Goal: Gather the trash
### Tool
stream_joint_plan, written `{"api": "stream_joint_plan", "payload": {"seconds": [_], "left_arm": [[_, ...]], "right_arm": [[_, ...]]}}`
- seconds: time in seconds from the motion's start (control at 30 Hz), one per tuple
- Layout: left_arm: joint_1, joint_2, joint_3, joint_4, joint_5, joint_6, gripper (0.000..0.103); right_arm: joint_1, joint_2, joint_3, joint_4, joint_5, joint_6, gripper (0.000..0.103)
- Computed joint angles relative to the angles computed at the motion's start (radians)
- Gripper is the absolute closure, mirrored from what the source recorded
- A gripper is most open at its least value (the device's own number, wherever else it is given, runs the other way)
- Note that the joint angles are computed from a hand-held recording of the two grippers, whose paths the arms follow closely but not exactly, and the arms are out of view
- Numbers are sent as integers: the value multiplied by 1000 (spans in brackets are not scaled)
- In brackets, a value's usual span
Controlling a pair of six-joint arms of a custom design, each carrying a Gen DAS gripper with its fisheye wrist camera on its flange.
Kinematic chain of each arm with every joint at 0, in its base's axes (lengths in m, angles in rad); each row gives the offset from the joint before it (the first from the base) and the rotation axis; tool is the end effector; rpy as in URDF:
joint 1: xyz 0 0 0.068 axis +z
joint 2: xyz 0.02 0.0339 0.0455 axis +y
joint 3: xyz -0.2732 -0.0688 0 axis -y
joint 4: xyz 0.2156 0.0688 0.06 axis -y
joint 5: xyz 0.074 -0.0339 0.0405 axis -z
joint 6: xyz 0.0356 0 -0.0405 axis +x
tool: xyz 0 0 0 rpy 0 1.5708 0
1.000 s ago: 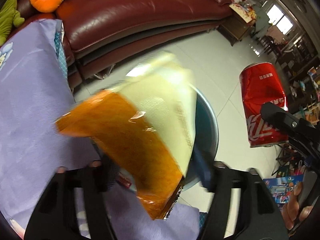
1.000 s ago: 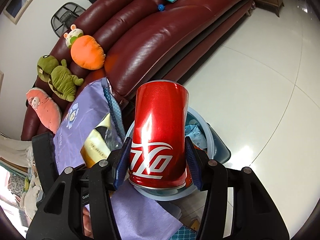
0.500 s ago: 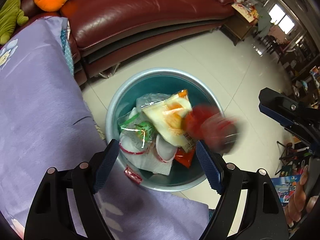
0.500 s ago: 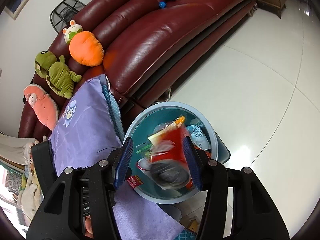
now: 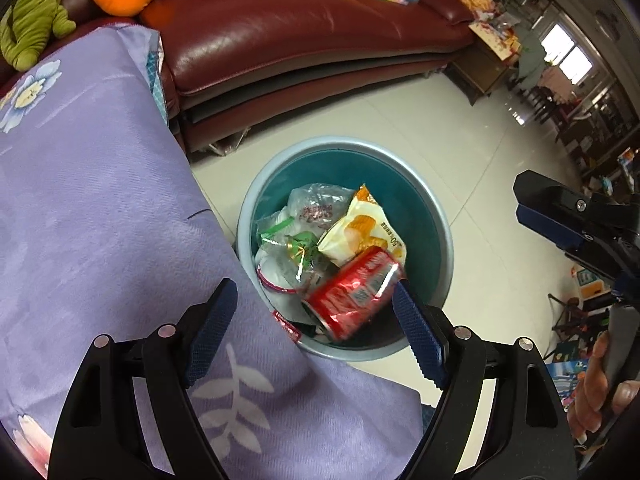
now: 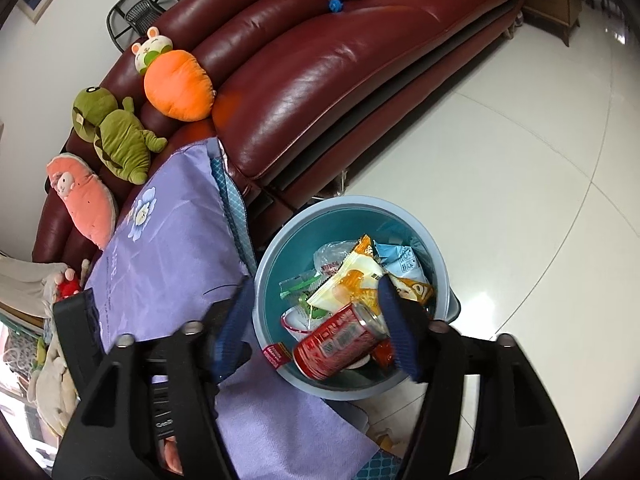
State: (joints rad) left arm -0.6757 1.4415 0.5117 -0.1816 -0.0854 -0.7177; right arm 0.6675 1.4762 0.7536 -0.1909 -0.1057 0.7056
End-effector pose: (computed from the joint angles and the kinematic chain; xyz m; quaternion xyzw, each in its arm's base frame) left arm 0.1660 -0.1292 0.1494 -0.0301 0.9724 -0.1141 0.2011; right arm 0.2038 0.1654 0.2013 0.0010 0.9453 0.2430 0.2176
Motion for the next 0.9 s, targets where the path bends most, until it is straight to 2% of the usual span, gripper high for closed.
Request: {"api": "stream_joint_plan", "payload": {"seconds": [0.1, 0.33, 0.5, 0.67, 0.9], "left_arm": [[-30, -75, -2, -58, -40, -19, 22], [-95, -256, -4, -197, -133, -74, 22], [-193, -384, 10, -326, -248, -147, 22], [-282, -488, 17, -419, -324, -234, 22], [-499, -520, 105, -672, -503, -446, 22]], "right_arm": [[21, -33, -3, -30, 27, 12, 30], [86, -128, -6, -111, 95, 57, 25], [191, -198, 3, -185, 220, 69, 25], [302, -233, 20, -251, 322, 66, 25], [427, -288, 48, -361, 410, 129, 23]]}}
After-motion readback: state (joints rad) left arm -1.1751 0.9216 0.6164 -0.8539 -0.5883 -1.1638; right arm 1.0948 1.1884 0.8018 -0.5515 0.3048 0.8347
